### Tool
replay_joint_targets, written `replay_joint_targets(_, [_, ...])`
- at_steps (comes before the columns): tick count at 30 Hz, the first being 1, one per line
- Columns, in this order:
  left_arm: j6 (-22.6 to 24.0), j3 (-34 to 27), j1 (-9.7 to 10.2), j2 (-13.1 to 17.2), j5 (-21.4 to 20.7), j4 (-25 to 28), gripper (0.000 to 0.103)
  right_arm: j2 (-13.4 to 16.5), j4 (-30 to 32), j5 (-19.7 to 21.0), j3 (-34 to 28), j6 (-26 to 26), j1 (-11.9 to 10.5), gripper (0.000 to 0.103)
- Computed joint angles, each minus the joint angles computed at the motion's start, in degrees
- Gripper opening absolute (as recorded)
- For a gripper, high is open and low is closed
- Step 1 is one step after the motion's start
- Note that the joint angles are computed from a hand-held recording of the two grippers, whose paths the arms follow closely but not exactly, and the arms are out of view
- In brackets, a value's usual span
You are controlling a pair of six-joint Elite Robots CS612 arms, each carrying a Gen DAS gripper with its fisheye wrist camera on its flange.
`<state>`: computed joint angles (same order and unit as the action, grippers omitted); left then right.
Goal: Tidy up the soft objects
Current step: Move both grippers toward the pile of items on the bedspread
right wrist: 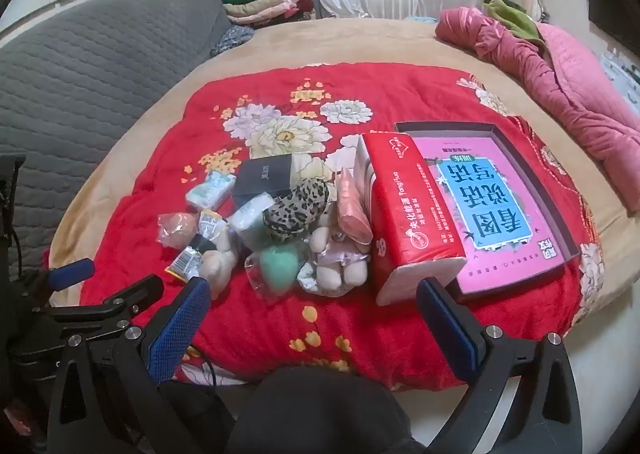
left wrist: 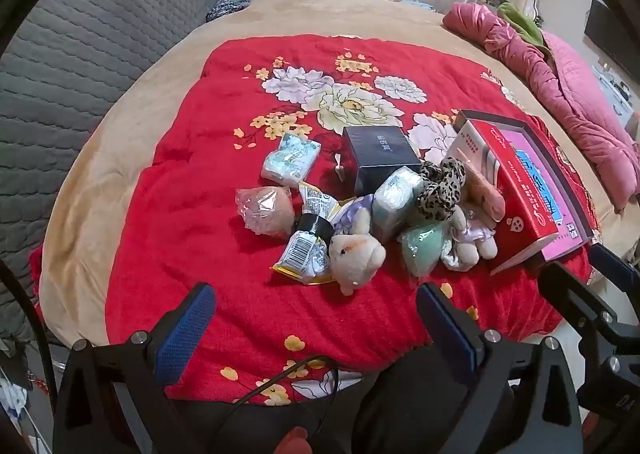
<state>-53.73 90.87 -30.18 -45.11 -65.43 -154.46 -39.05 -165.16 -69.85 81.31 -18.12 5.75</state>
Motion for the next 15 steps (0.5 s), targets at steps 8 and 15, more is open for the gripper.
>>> replay_joint_targets(8, [0.1,0.0,-0.06,0.0,-0.1,0.0,0.101,-0.1,-0.4,-0.3,0.1,0.1,0.0,0.103])
replay_joint_targets(15, [0.1,0.0,-0.04,-0.1,-0.1,0.0,0.101,-0.2,-0.4,-0.5,0.3,-0.1,0.1,0.103])
